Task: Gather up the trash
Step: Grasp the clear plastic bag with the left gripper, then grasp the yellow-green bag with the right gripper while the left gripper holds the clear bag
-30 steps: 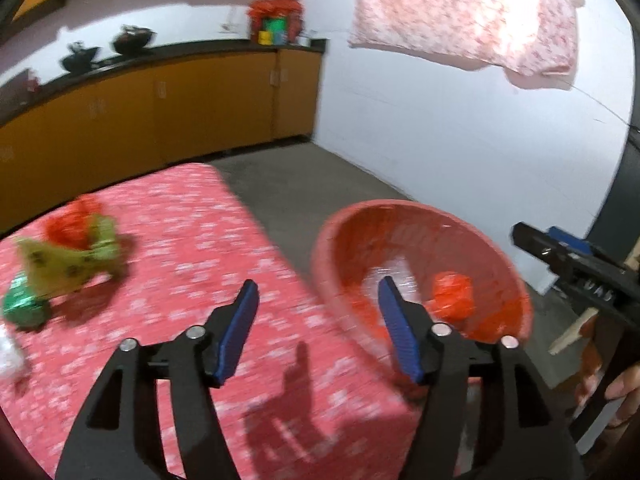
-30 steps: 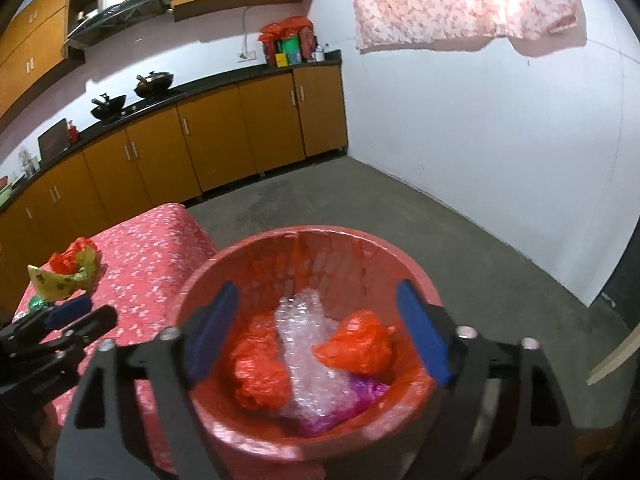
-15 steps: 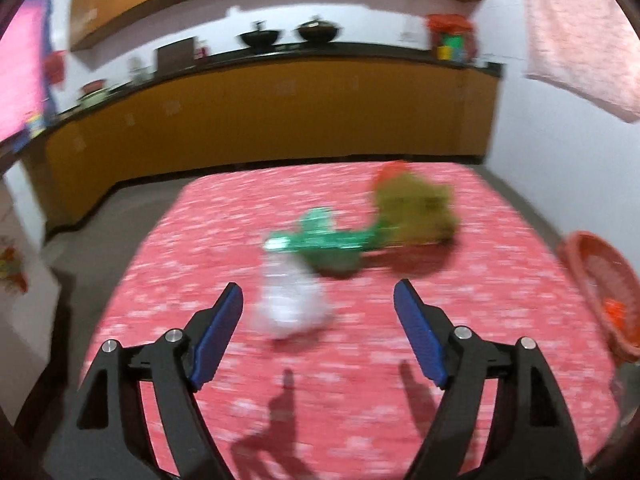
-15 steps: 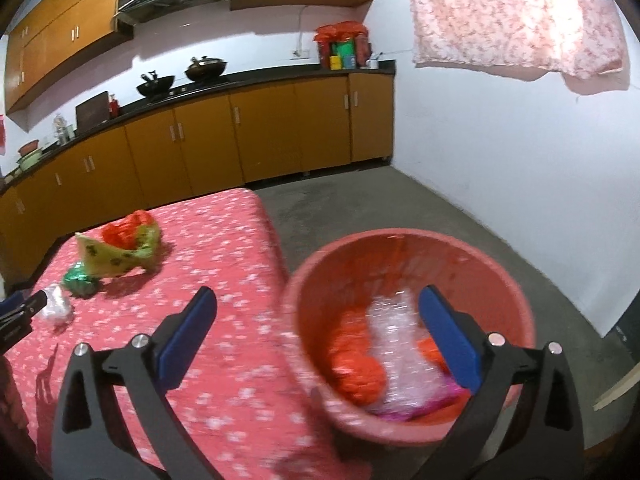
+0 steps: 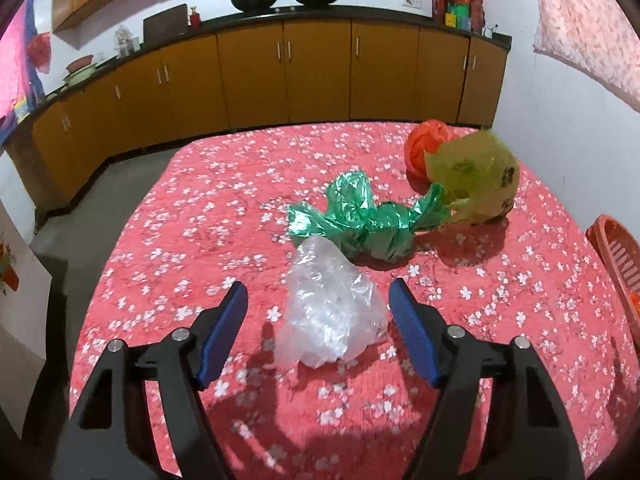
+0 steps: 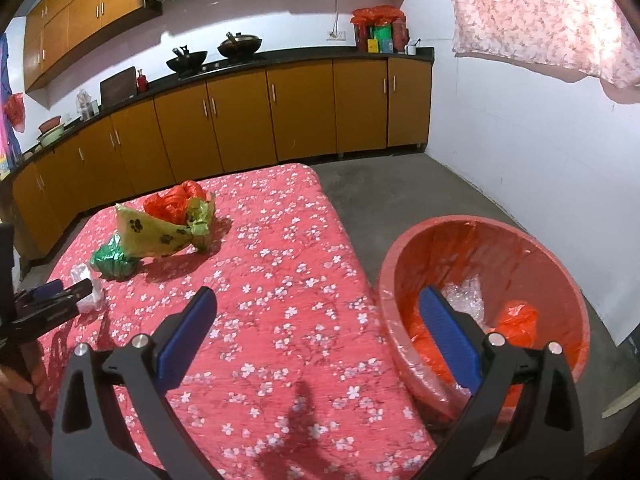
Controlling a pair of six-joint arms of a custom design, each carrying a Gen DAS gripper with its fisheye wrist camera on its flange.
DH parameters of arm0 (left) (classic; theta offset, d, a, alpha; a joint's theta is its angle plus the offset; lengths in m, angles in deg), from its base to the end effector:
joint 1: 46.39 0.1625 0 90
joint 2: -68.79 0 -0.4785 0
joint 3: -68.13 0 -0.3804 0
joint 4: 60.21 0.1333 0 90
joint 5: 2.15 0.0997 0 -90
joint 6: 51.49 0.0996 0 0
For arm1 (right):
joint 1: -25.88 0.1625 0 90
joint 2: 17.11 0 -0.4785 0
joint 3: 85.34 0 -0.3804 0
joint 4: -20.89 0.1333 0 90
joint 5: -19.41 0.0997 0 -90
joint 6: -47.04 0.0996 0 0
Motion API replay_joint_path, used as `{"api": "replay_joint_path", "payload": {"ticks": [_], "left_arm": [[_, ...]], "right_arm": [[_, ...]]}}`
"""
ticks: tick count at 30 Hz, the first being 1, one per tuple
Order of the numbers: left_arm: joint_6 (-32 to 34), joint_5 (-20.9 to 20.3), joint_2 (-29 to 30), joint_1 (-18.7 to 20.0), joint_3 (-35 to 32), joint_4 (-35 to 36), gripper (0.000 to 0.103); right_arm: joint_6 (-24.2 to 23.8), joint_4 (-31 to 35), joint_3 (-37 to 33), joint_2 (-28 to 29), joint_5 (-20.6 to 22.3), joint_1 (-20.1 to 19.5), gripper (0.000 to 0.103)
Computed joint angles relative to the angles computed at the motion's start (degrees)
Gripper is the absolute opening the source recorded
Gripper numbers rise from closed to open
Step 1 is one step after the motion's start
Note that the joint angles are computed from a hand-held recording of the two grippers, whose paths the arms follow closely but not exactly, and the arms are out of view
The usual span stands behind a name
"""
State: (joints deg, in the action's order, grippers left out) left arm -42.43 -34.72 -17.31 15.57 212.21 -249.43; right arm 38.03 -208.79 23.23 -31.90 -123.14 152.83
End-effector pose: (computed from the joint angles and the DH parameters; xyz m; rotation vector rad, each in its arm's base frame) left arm 0.0298 -0.4062 0.3428 0.2557 2.1121 -0.9615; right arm 0.3742 -0.4073 -0.0655 0.4315 -2.1846 1.1555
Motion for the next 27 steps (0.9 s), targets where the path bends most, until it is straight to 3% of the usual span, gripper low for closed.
{"api": "replay_joint_path", "payload": {"ticks": [5, 7, 13, 27], "left_arm": [[-2.6, -1.6, -0.3, 1.9, -1.9, 5.7, 0.06], [-3.5, -2.2, -0.6, 2.3, -2.4, 7.6, 0.049], [-3.4, -2.8, -0.2, 2.6, -2.4, 7.1, 0.037], [-2.9, -2.3, -9.8, 3.4, -0.2, 10.0, 0.033]], "right_arm": [[0.3, 1.8, -0.8, 0.4, 0.0, -0.2, 0.099], [0.5, 2.5, -1.1, 0.4, 0.2, -0.3, 0.099], [0.9, 4.3, -2.3, 0.8, 0.8, -0.1, 0.099], [-0.8, 11.9, -12.2, 4.5, 7.3, 0.8, 0.099]]}}
